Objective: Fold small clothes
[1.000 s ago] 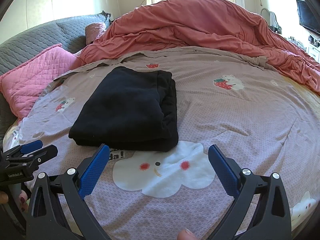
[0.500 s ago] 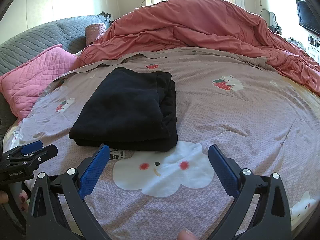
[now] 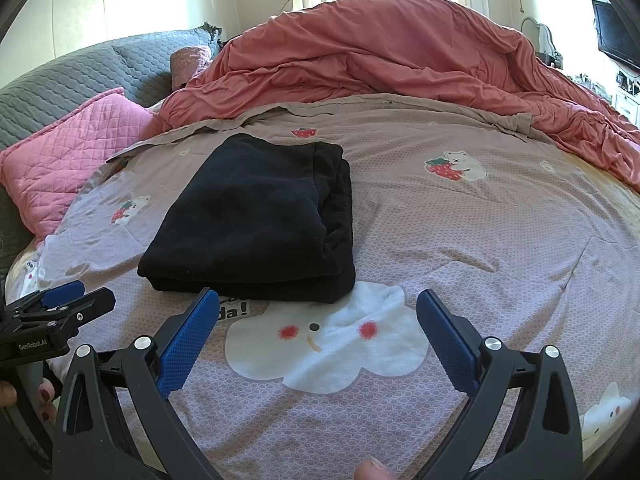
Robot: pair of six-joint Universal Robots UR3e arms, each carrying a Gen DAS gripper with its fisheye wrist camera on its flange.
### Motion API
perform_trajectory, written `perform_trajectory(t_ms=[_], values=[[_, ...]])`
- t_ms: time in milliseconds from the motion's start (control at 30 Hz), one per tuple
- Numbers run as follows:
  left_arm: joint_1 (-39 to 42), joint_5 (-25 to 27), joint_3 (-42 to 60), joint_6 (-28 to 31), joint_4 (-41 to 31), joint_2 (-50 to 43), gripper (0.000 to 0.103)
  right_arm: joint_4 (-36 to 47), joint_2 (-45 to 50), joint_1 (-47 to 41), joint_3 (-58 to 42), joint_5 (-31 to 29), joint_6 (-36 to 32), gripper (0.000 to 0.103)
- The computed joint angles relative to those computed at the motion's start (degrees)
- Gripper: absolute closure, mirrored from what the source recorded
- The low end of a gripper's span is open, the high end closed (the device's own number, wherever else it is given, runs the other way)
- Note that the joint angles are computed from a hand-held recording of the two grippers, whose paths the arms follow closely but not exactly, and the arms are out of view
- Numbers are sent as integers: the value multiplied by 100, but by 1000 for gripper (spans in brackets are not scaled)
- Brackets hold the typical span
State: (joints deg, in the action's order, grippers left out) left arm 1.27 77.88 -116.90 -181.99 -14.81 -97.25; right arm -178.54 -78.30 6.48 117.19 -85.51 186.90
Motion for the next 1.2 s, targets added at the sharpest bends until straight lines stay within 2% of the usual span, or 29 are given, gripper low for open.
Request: perform_trajectory(t_ms=[900, 1033, 1200], values=[[-29, 117, 10, 52, -76, 66, 9, 184, -40, -38, 17, -211, 184, 5], [123, 101, 35, 48, -285, 126, 9, 297, -135, -107, 104, -494, 359, 5], [850, -294, -105, 123, -512, 350, 9, 306, -700, -600, 762, -1124, 726, 5]])
